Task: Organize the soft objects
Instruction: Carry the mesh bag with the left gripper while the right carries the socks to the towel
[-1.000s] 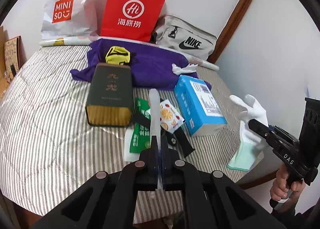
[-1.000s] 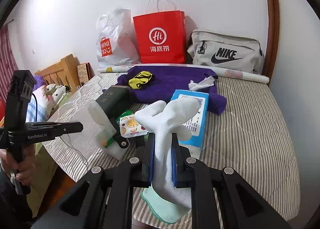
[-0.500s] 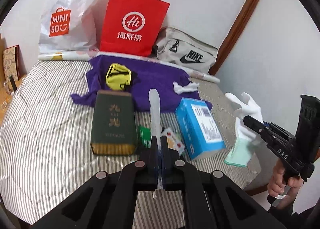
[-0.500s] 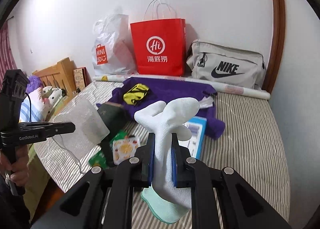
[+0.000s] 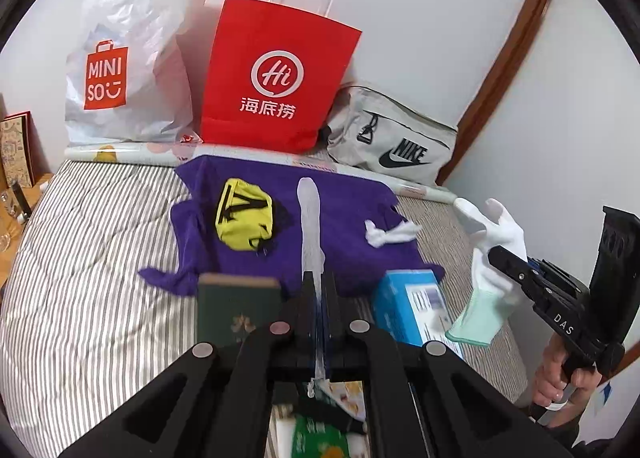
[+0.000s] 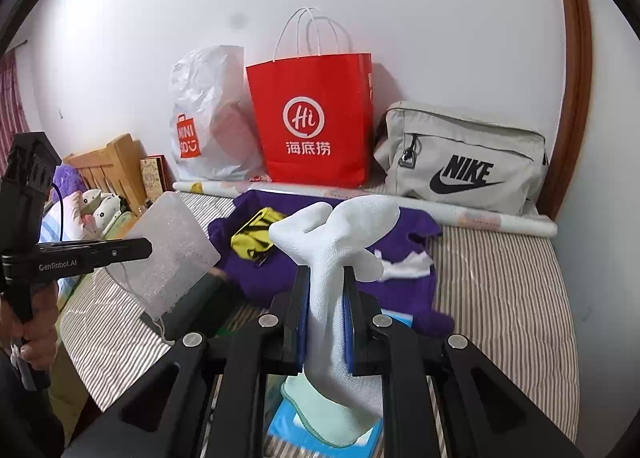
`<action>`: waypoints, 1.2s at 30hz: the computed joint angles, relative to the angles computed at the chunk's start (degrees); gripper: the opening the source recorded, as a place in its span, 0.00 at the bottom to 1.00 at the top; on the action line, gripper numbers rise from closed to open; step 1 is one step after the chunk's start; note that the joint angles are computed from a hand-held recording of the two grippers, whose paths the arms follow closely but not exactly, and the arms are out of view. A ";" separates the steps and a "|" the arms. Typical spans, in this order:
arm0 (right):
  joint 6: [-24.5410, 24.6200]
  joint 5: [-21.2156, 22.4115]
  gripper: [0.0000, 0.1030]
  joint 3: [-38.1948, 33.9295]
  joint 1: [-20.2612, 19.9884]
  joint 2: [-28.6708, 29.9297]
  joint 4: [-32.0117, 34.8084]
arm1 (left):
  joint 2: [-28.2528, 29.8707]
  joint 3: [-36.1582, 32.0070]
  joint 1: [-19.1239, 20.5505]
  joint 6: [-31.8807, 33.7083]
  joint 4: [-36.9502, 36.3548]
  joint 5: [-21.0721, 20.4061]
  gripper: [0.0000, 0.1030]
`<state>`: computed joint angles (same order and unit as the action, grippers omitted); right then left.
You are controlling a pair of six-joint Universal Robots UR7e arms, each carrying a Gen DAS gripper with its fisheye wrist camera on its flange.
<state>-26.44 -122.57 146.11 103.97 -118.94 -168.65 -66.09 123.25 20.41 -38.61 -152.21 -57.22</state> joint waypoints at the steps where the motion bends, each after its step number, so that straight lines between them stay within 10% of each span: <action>1: -0.53 0.63 0.14 -0.49 -0.95 0.85 -0.68 | 0.91 -1.04 0.94 0.70 -0.41 -0.16 0.03; 27: -6.35 9.86 0.14 -14.62 -15.10 25.92 -5.63 | 16.69 -16.92 16.56 9.58 -4.90 -13.57 0.03; 36: -5.87 8.20 0.14 -17.55 -17.17 30.31 -1.90 | 17.38 -17.31 17.71 7.56 1.59 -8.90 0.03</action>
